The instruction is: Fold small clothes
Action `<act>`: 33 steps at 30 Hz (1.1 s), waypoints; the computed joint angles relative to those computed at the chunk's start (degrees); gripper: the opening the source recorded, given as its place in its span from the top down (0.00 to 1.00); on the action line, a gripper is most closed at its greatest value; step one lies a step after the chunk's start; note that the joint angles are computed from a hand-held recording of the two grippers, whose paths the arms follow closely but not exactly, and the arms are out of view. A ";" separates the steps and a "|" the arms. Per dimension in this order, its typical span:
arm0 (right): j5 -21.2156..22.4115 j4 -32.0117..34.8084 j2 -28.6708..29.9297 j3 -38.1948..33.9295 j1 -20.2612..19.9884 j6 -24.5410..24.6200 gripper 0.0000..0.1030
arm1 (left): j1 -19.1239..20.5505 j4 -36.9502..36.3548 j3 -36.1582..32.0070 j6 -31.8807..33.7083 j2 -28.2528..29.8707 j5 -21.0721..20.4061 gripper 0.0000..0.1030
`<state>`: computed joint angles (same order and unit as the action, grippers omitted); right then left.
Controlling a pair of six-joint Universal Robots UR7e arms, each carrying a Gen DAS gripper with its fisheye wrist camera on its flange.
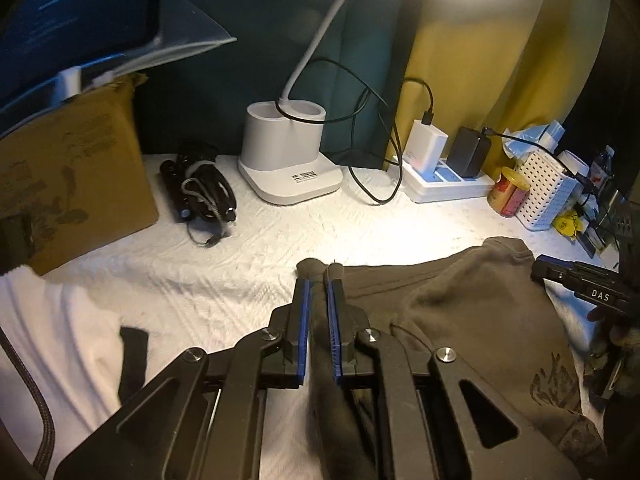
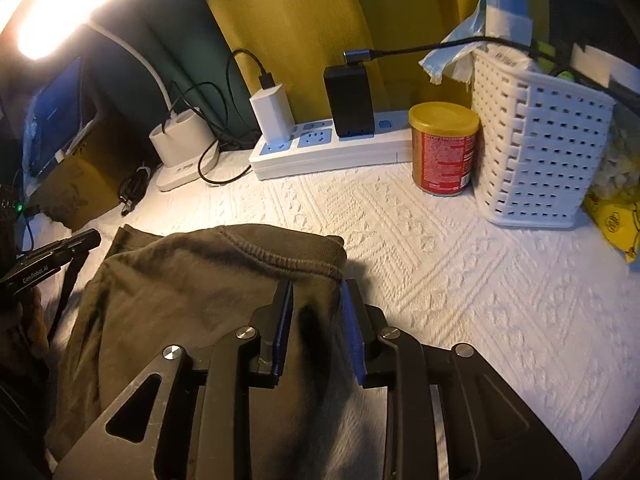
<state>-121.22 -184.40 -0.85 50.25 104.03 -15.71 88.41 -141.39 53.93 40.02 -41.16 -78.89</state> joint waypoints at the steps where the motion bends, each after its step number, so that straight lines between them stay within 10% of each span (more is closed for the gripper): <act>1: -0.04 -0.66 -0.37 0.89 0.19 -0.04 0.73 | -0.01 -0.06 0.74 -0.19 -0.55 0.05 0.78; 4: -0.24 -2.68 -1.51 3.68 0.77 -0.20 0.73 | 0.41 -1.30 3.94 -1.43 -2.81 -2.18 0.28; 5: -0.29 -3.24 -1.78 4.41 0.93 -0.20 0.73 | 0.62 -1.43 5.06 -2.02 -3.86 -3.12 0.26; 12: -0.39 -8.47 -4.42 11.55 1.91 -0.19 0.56 | 0.43 -2.57 13.15 -0.75 -9.39 -4.87 0.26; 33: -2.87 -20.85 -7.71 26.84 4.79 0.28 0.56 | 0.85 -3.55 34.40 4.97 -22.93 -6.46 0.26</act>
<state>-124.08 -205.25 -8.57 77.09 108.82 -15.44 89.26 -144.93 88.33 45.00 -64.09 -85.34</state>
